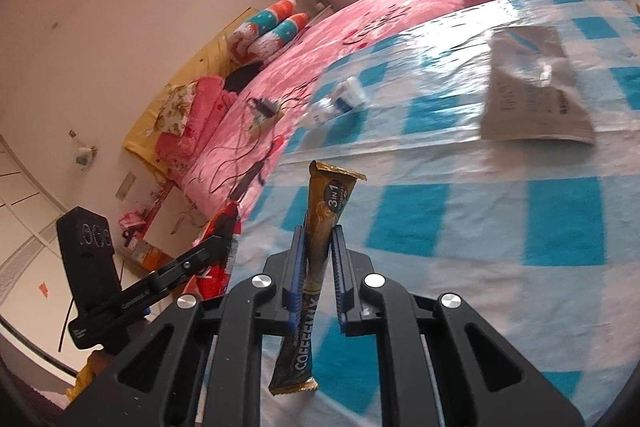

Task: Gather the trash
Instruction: 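Carry red bag and coffee stick over the orange bucket and open both grippers, then move both open grippers back over the table toward the remaining trash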

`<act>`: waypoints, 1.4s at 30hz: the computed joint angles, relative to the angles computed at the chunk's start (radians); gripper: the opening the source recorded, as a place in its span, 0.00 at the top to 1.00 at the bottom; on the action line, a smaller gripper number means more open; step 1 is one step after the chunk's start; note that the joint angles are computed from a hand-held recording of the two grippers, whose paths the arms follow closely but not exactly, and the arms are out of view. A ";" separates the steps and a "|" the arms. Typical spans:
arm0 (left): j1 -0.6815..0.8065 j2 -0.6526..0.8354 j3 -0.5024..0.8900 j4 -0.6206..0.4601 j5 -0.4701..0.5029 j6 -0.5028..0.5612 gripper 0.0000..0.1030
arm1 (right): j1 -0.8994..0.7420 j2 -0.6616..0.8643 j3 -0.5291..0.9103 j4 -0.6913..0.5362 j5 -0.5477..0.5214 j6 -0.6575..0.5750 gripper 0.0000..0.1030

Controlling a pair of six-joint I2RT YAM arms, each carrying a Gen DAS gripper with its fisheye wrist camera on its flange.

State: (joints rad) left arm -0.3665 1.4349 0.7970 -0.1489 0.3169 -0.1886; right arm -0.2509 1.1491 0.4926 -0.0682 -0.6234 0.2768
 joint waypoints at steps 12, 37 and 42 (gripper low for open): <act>0.333 -0.055 -0.055 -0.057 0.084 0.122 0.60 | 0.399 0.148 0.140 0.078 0.148 0.142 0.88; 0.859 0.169 -0.064 -0.048 0.111 0.327 0.35 | 0.847 0.667 0.587 0.034 0.345 0.285 0.27; 0.851 0.136 -0.087 -0.001 0.088 0.325 0.27 | 0.849 0.543 0.482 0.026 0.513 0.218 0.20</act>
State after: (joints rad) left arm 0.4846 1.5709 0.7104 -0.1504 0.4050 0.1367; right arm 0.5976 1.6916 0.9751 -0.0418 -0.1105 0.4947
